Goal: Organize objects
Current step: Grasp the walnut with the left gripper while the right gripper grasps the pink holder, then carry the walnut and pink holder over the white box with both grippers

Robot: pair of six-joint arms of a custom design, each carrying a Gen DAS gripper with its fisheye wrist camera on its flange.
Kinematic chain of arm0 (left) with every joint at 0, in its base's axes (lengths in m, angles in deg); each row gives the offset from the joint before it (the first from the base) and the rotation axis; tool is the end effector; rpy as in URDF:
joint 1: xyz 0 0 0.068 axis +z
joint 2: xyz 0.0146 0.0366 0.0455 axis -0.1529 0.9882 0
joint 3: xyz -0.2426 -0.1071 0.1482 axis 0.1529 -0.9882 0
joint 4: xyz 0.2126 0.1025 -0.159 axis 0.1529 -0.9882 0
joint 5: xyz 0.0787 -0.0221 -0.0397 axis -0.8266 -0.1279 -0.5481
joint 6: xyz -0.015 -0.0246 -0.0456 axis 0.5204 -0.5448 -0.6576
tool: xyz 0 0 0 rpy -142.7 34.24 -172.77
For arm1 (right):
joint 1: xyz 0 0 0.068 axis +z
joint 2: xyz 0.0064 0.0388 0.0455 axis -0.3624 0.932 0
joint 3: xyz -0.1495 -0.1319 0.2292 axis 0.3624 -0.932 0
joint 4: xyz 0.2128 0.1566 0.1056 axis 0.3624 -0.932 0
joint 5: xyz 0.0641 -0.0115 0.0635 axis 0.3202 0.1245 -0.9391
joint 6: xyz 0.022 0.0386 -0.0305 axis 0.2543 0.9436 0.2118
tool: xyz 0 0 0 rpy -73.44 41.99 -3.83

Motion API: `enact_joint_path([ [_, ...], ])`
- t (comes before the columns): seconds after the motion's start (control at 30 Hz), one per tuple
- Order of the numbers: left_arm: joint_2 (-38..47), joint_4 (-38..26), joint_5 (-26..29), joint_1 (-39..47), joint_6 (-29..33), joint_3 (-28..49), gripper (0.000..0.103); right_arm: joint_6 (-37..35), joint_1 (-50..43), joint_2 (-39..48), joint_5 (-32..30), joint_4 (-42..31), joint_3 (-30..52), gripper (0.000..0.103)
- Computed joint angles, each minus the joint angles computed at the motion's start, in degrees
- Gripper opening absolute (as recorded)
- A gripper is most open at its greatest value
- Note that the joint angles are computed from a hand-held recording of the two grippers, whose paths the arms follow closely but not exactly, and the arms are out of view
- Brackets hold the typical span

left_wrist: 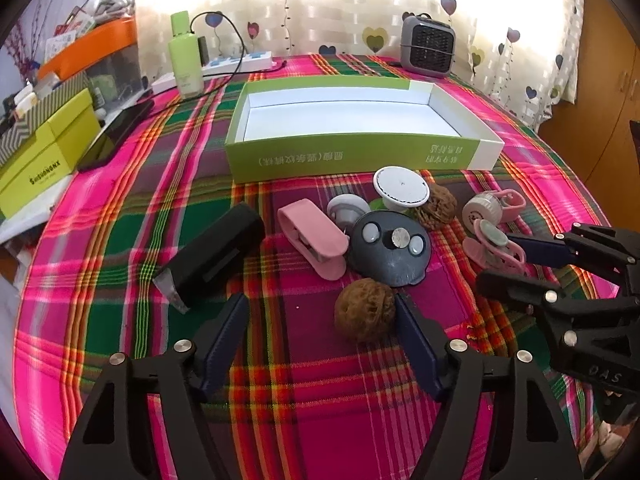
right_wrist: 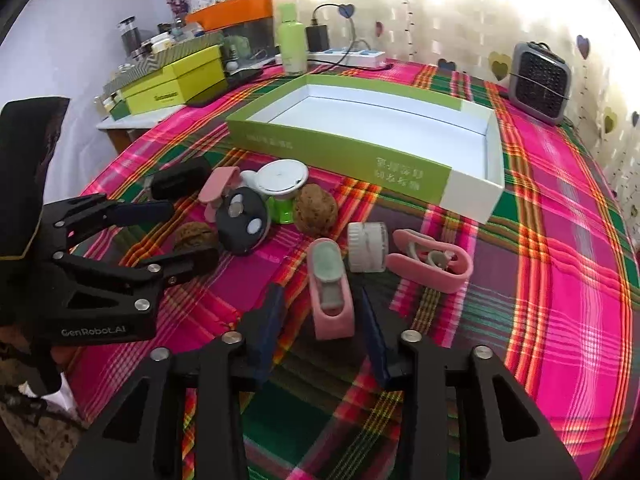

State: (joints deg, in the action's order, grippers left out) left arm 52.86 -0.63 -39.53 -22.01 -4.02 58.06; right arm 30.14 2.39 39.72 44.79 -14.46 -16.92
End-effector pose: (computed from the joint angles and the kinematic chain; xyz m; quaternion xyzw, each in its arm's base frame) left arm 0.2824 -0.0654 0.1827 0.0855 0.9421 -0.0328 0.3225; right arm 0.2912 0.1323 0.1695 -0.2178 0.9155 0.1241 0.3147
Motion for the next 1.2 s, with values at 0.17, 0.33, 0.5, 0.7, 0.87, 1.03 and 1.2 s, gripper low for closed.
enact_joint_path([
  [0.17,-0.30,0.87,-0.13,-0.26,0.82,-0.60,0.067,1.78,-0.02,0.05,0.76,0.24,0.08,0.033],
  [0.33,-0.76,1.24,0.39,-0.36,2.07,-1.02,0.058,3.52,0.17,-0.02,1.93,0.36,0.05,0.019],
  [0.5,-0.76,2.15,0.71,0.48,2.58,-1.13,0.040,4.80,0.91,-0.12,3.77,0.39,-0.05,0.019],
  [0.7,-1.46,3.25,2.02,2.02,2.68,-2.08,0.027,7.65,2.02,-0.78,5.07,0.60,-0.79,0.018],
  [0.87,-2.02,3.58,3.89,3.11,2.32,-2.70,0.026,10.50,3.36,-1.86,6.76,1.00,-2.05,0.018],
  [1.03,-2.52,3.95,4.47,3.38,1.86,-3.32,0.026,11.71,5.37,-2.25,10.08,1.18,-2.60,0.018],
  [1.2,-2.39,3.41,5.29,3.88,1.70,-3.03,0.026,12.68,5.99,-1.79,11.37,2.31,-2.72,0.018],
])
